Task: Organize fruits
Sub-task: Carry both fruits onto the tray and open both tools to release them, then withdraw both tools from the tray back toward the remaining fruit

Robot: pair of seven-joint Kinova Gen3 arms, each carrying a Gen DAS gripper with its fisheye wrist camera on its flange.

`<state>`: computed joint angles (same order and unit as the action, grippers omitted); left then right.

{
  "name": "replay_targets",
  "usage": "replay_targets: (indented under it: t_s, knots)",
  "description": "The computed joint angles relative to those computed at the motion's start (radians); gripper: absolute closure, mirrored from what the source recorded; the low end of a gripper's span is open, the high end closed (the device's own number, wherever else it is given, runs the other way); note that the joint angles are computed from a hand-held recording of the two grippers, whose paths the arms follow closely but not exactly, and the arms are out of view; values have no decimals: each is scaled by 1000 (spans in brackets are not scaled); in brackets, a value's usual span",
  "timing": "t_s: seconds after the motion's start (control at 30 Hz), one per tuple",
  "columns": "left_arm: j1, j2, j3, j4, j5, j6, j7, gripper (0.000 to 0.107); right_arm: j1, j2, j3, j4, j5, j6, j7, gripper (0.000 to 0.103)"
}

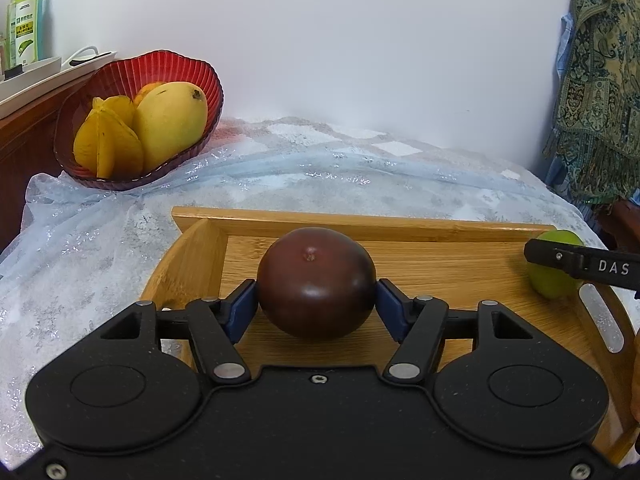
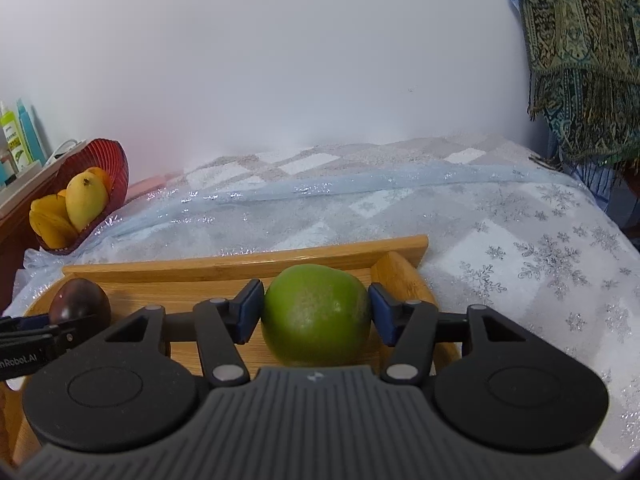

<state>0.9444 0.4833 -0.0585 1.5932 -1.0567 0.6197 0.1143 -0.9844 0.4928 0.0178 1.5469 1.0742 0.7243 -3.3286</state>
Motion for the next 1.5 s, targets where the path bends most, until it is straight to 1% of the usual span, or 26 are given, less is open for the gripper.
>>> replay_targets:
  t_s: [0.03,0.07,0.1,0.13,0.17,0.33,0.37,0.43,0.6,0.7,0.8,0.93,1.07,1.2,1.3,1.4,1.47,1.5]
  knots:
    - [1,0,0,0,0,3,-1,44,-3,1,0,-2,2,4,3,42]
    - [2,-1,0,1,-1,5,-1,42,-2,1,-2,-2,0,4,6,38]
    - [1,-2,1,2,-1,6,-2,40,-1,-1,-2,1,1,-1,3,37]
    - [0,-3,3,2,1,8,-3,36,0,-4,-2,6,3,-8,-3,36]
    - [-3,-4,5,3,3,7,-5,33,2,-5,-2,9,3,-13,-5,31]
    - [-17,-12,5,13,21,-19,-6,31,-4,-10,-2,13,11,-9,-11,29]
    - [-17,-12,6,12,25,-16,-10,27,-5,-11,-2,14,14,-7,-12,28]
    - [-15,-12,3,12,28,-15,-9,21,-6,-13,-5,17,20,-5,-15,27]
    - [-1,-18,-3,19,7,-8,4,20,-11,-16,-12,18,33,11,-22,21]
    - [3,-21,4,19,-2,8,7,20,-19,-19,-16,20,44,27,-26,17]
    - [-2,-34,17,31,-2,6,13,20,-30,-25,-21,28,64,46,-45,13]
    - [11,-61,22,64,-30,0,57,20,-50,-30,-37,30,86,94,-59,11]
    - [35,-95,38,110,-102,17,143,20,-78,-39,-57,41,114,147,-100,8]
    - [47,-130,73,158,-165,42,251,19,-109,-50,-83,54,155,199,-136,2]
    - [34,-153,116,178,-181,48,279,19,-139,-55,-101,76,211,244,-179,0]
    - [41,-159,155,185,-218,98,300,19,-172,-47,-122,94,259,313,-218,0]
    - [54,-161,178,194,-248,140,330,10,-187,-41,-138,97,270,358,-216,0]
    - [62,-162,189,203,-264,161,354,10,-194,-39,-145,100,272,377,-220,0]
